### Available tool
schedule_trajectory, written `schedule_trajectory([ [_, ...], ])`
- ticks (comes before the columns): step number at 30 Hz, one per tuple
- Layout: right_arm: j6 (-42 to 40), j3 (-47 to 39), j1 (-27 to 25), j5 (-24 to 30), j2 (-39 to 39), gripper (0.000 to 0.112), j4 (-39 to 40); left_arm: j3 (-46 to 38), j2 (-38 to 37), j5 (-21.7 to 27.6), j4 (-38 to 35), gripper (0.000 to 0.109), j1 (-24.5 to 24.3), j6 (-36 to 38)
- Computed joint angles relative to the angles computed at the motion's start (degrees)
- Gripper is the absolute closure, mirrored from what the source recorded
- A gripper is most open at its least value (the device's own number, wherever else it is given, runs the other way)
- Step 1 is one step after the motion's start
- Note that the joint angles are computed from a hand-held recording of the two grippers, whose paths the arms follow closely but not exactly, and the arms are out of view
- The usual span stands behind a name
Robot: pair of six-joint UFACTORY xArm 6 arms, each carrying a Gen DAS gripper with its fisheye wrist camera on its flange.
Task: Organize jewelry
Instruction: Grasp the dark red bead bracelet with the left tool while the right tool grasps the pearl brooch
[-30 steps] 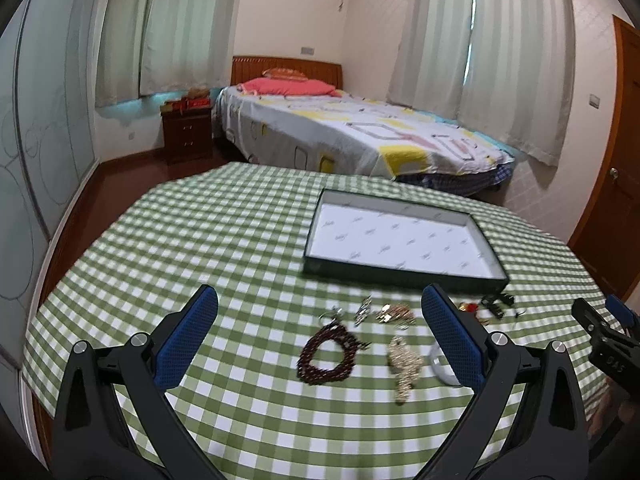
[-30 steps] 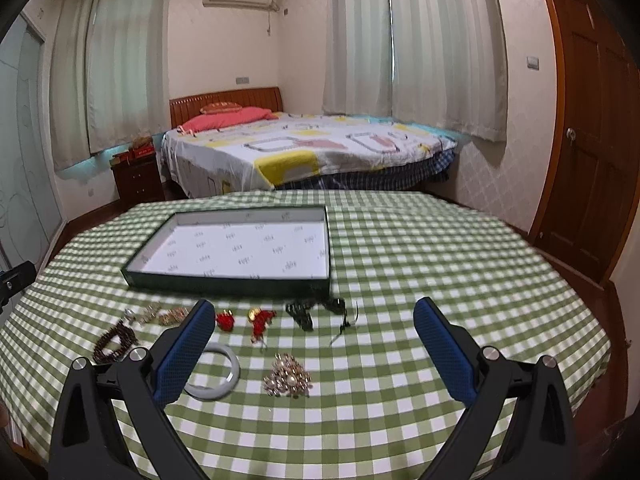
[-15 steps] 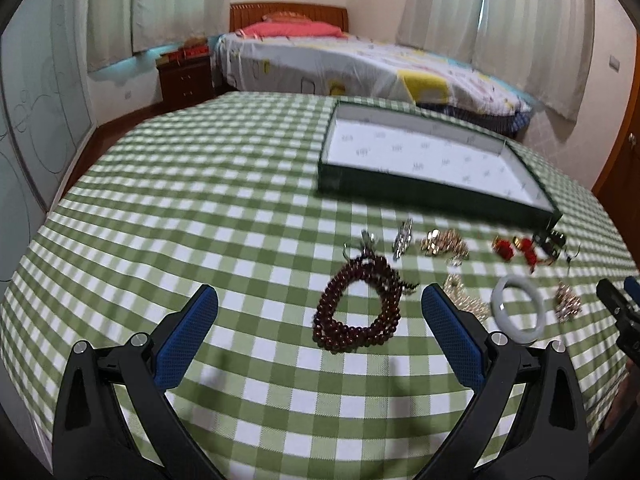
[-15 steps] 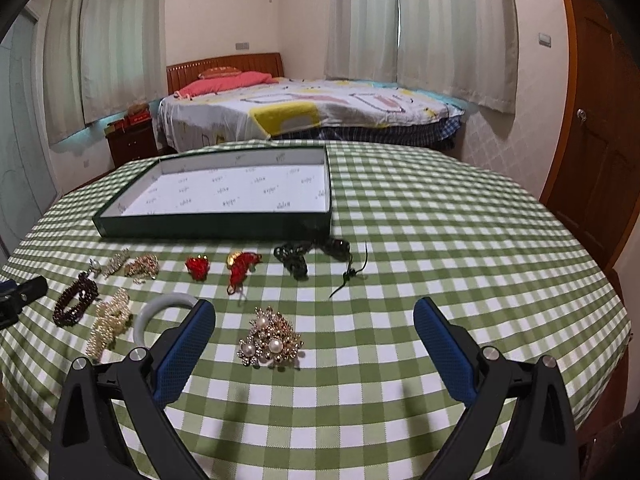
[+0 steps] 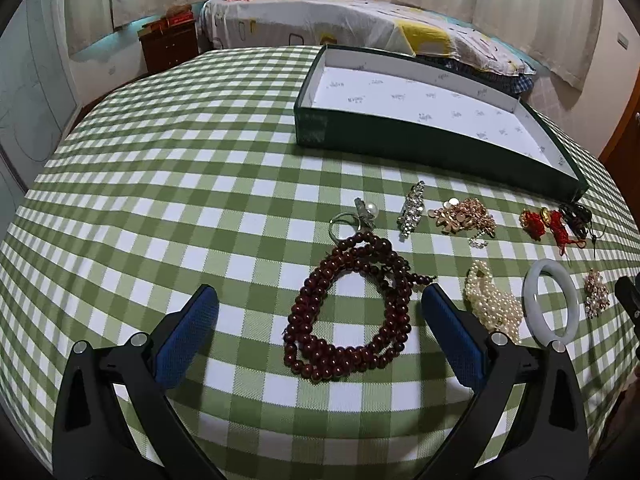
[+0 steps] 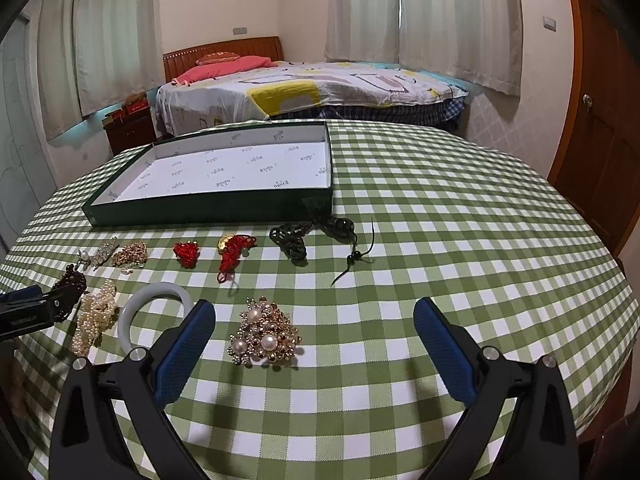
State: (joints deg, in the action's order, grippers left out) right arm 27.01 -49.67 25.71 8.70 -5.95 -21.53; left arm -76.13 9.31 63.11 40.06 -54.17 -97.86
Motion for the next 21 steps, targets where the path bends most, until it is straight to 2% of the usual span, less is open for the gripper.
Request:
schedule_trajectory([
  [3,-0.7,-0.3,0.0,0.1,0.6,0.015,0.9,-1.6,1.3,1.6,-0.8,0.009,-0.1,2.0],
  [8,-7.4,-0.9,0.7,0.3,2.3,0.015,8.3,-2.2,1.9,2.4,-0.2,0.011,-0.5,2.1],
  [10,-11.3,-1.2,1.1,0.7,2.9,0.016,12.8,-2.0,1.7,2.9,0.8,0.019,-1.0,1.2],
  [12,-13.8,-1.1,1.5,0.8,3.0,0.016,16.0,-1.7,1.6,3.0,2.7,0.041,-1.6,0.5],
  [14,-15.1,-0.9,1.7,0.5,3.0,0.016,17.5,-1.8,1.6,2.7,3.6,0.051,-2.1,0.7],
  [18,-16.5,-0.8,2.4,0.2,3.0,0.017,17.7,-2.3,2.1,2.3,4.7,0.063,-2.4,0.8],
  [20,-18.3,-0.8,2.9,0.5,3.0,0.031,19.5,-2.4,2.2,2.3,4.9,0.066,-2.3,0.9],
  [21,-20.0,-1.0,3.1,1.1,3.1,0.057,21.3,-2.5,2.2,2.3,4.9,0.066,-2.3,0.8],
])
